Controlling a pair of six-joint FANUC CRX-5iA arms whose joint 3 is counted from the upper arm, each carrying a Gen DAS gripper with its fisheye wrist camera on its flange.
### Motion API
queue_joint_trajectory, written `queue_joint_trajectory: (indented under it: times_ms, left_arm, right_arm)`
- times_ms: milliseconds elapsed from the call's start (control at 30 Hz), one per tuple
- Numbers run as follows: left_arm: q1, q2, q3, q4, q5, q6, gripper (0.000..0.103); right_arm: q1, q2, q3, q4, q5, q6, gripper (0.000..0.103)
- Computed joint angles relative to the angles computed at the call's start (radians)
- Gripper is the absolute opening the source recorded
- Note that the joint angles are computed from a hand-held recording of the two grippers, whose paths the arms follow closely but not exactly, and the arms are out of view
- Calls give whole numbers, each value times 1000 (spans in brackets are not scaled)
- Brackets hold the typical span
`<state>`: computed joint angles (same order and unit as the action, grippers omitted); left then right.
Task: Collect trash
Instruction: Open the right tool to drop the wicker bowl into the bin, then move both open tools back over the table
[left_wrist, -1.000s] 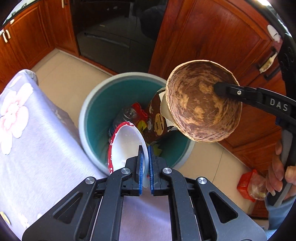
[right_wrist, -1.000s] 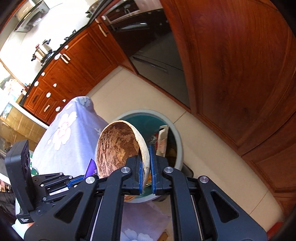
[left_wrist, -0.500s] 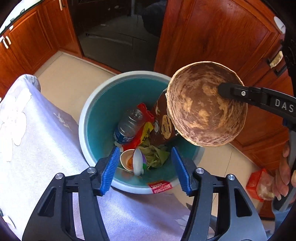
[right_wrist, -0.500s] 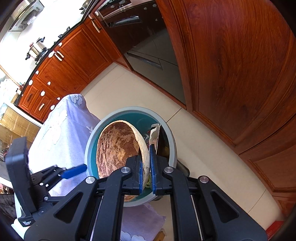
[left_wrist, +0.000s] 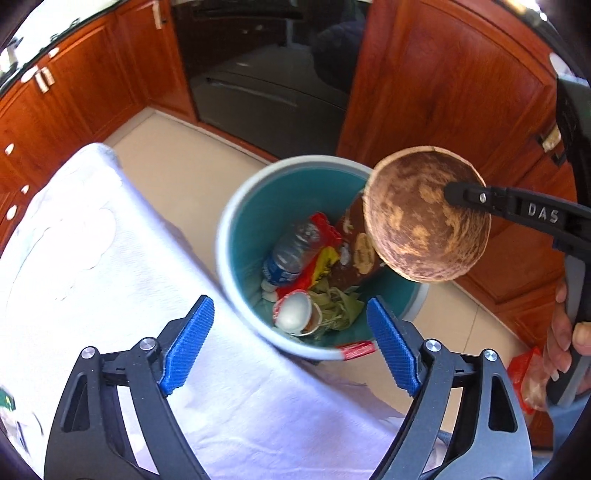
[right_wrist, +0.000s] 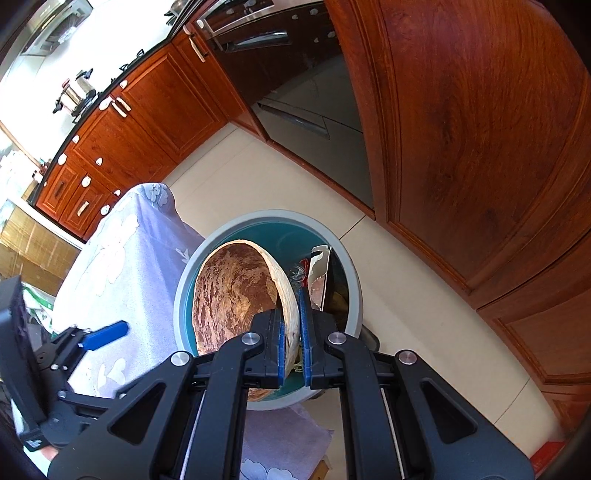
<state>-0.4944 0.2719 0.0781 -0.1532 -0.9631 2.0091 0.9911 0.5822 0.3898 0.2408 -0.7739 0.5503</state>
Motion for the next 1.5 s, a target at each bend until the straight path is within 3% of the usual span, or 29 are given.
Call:
queue_joint_trajectory:
  times_ms: [200,367,467,500,600,667,833,1000,1500]
  left_arm:
    - [30,-70,-72,10,35,32,97]
    - [54,-103,-119,59,70,7,97]
    - [59,-111,-131,72,77,-2,98]
    - [64,-117,-132,78,74,-10,98]
    - [69,-125,-136,90,76,-25,98]
    - [71,-137,-143,90,78,-28,98]
    - [66,-154,-167,82,97,-13,98]
    - [61,-181,-192,74,110,-1,98]
    - [47,-301,-270,44,130,37,99]
  right_arm:
    - [4,59,87,-22,-73,25,7]
    - [10,97,144,-34,-144,37,8]
    - [13,101,149,-44,-153,42,14]
    - [14,101,150,-45,-155,40,20]
    - [24,93,135,-15,-137,8,65]
    - [34,85,118,26,-123,-16,71]
    - [38,95,162,-8,-148,2,87]
    - [50,101,194,-32,-172,26,88]
    - [107,82,210,53,-228,-14,93]
